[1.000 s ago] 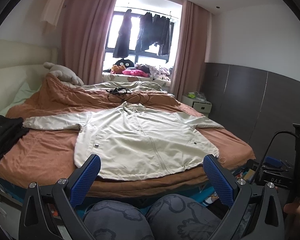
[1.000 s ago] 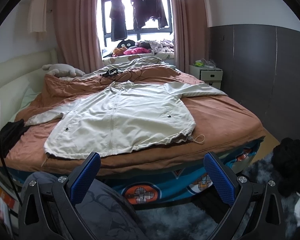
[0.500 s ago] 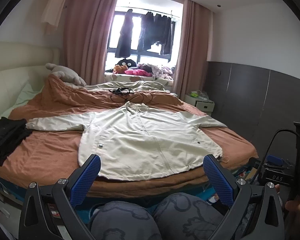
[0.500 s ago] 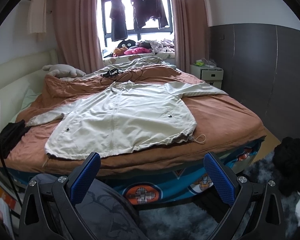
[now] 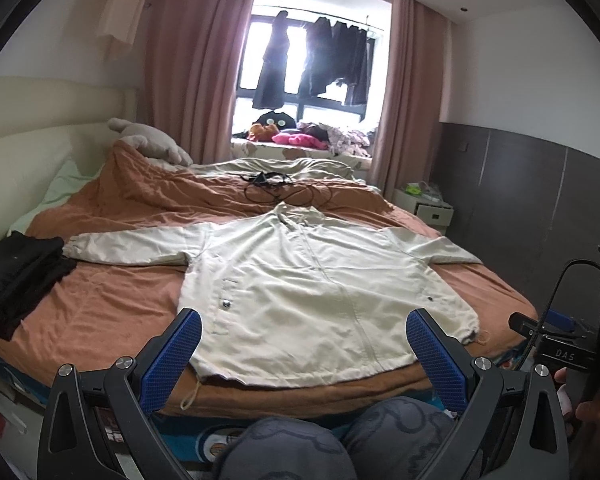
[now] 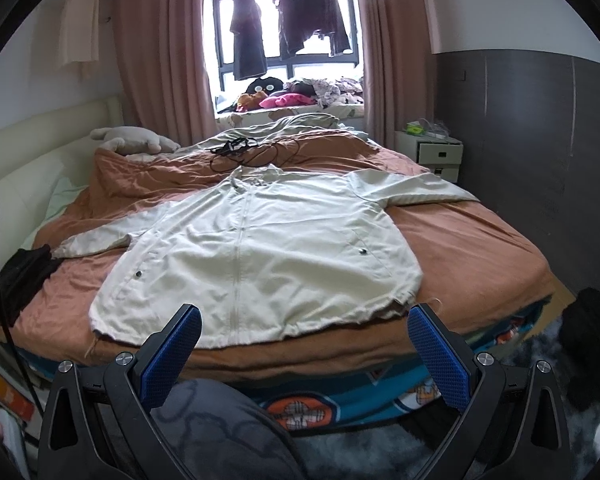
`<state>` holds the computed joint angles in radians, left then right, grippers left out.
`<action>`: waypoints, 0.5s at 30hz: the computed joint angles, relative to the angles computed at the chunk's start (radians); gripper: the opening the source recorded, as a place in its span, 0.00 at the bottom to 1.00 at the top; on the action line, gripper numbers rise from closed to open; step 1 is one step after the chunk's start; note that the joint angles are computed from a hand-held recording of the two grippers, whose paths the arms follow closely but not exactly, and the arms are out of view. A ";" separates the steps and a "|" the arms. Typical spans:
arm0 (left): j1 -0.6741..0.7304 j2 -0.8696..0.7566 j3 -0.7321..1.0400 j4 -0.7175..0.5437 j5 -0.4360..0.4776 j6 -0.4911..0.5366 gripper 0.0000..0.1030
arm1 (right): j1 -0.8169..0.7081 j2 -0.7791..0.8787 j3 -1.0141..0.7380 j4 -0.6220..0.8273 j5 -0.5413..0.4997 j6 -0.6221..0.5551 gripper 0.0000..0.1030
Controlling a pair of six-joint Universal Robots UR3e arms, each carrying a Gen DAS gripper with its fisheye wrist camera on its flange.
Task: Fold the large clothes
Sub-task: 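Move both grippers toward the beige jacket on the bed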
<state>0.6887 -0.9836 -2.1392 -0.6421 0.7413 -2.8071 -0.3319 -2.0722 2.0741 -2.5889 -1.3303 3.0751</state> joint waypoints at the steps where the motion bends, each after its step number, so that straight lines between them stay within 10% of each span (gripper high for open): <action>1: -0.018 -0.035 0.012 0.034 0.021 -0.017 1.00 | 0.018 0.033 -0.018 -0.016 -0.010 0.007 1.00; 15: -0.178 -0.483 0.292 0.218 0.255 -0.141 1.00 | 0.232 0.577 -0.452 -0.106 -0.099 0.092 1.00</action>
<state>0.5109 -1.4671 -1.8470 -0.4242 0.9960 -2.9485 -0.1000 -1.4949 1.6217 -2.6949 -1.4290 3.1673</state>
